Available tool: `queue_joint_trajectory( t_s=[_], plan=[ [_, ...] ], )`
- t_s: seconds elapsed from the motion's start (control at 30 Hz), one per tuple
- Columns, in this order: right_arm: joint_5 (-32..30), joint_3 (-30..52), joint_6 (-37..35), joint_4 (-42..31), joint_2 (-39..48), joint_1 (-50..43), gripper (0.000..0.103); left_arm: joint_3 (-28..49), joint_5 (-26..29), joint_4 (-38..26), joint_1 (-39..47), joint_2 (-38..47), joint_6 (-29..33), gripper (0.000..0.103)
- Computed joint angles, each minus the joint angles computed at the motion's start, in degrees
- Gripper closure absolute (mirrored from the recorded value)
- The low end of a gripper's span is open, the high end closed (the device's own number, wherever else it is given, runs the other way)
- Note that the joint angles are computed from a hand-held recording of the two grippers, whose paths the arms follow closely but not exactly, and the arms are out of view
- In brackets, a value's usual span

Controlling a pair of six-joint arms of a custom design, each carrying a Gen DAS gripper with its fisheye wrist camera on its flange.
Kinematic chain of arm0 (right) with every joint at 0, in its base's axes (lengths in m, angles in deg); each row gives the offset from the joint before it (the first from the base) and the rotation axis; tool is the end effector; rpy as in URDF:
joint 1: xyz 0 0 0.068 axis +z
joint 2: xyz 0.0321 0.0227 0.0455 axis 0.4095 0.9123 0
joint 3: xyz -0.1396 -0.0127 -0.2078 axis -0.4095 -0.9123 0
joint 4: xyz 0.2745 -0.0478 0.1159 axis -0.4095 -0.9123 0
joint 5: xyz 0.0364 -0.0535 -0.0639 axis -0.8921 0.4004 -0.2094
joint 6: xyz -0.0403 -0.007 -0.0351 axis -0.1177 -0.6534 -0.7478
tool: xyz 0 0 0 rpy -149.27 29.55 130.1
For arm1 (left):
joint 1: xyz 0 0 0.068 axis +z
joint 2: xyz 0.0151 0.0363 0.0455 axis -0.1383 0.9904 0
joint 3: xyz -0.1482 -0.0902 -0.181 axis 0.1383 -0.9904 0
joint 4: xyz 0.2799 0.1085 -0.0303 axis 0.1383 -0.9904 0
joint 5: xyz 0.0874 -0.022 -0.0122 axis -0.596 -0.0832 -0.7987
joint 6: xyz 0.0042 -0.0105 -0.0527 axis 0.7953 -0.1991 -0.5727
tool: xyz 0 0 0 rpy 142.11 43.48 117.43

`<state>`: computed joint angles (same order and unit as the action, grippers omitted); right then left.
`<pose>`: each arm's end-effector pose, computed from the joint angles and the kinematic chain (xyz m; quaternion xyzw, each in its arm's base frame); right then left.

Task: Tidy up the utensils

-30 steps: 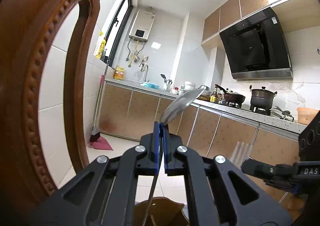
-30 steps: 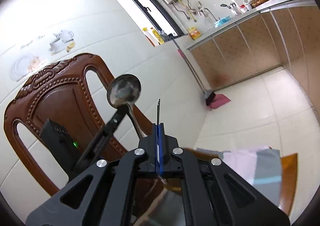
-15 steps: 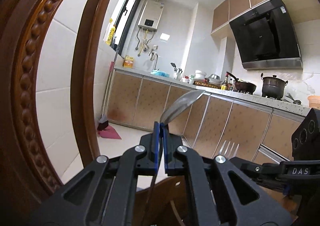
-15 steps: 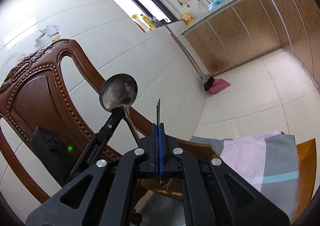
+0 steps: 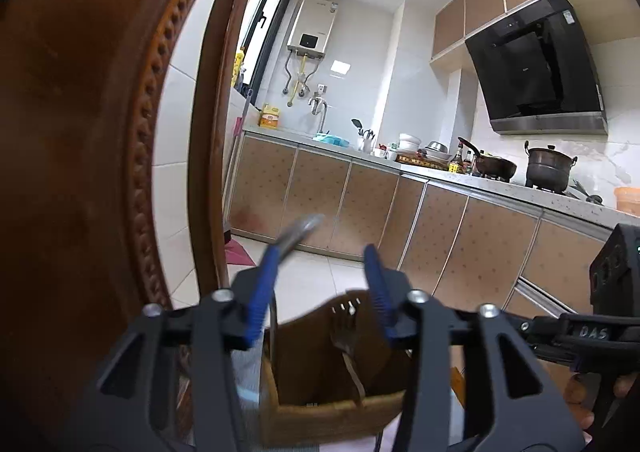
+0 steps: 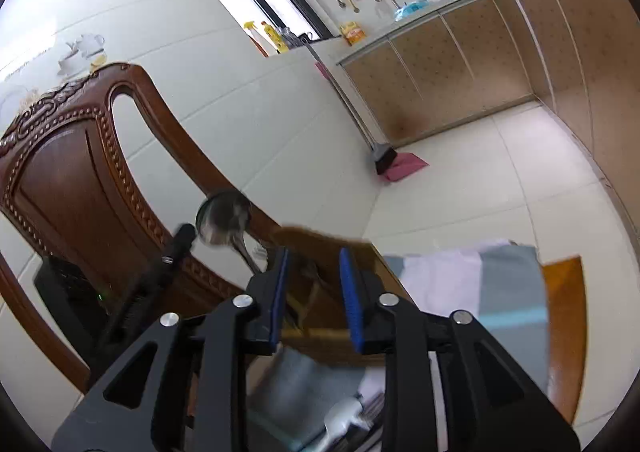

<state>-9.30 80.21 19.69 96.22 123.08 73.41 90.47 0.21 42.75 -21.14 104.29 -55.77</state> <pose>0.1995 0.2035 0.1871 0.1439 0.8111 0.2489 0.5094 0.2576 -0.0719 0.1982 0.1250 0.7423 -0.2455 0.6108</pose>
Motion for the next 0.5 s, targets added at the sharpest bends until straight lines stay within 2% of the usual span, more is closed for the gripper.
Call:
queue_joint_trajectory(
  t_s=[0.03,0.1,0.13,0.2,0.23,0.27,0.3,0.37,0.5],
  plan=[
    [0.5,-1.0,1.1,-0.9,-1.0,0.8,0.075,-1.5,-0.2,-2.5,0.1,-3.3,0.7,0.050],
    [2.2,-3.5,5.3,-4.7,-3.5,3.2,0.074,-3.8,-0.2,-9.9,0.3,-10.4,2.6,0.038],
    [3.2,-4.8,7.6,-6.4,-4.4,4.3,0.074,-4.2,-1.8,-17.2,-0.3,-14.1,4.7,0.038],
    [3.5,-5.6,15.6,-12.9,-2.4,6.5,0.074,-1.6,-7.1,-31.8,-3.3,-14.7,9.6,0.040],
    [2.3,-5.2,18.4,-15.0,-0.1,6.6,0.073,-1.3,-8.0,-35.4,-3.9,-14.1,10.8,0.044],
    [0.2,-4.9,20.6,-15.2,2.8,6.2,0.073,-1.2,-8.7,-39.2,-4.5,-13.0,12.1,0.052],
    [-2.3,-4.5,21.9,-14.7,5.7,5.4,0.073,-1.1,-9.3,-41.4,-5.0,-11.8,12.8,0.058],
    [-8.4,-1.1,22.5,-14.7,13.1,3.4,0.074,-1.1,-8.8,-44.9,-5.3,-7.8,14.5,0.064],
    [-12.0,3.2,21.6,-11.7,21.4,2.6,0.074,0.3,-5.5,-47.9,-5.5,1.2,15.1,0.064]
  ],
)
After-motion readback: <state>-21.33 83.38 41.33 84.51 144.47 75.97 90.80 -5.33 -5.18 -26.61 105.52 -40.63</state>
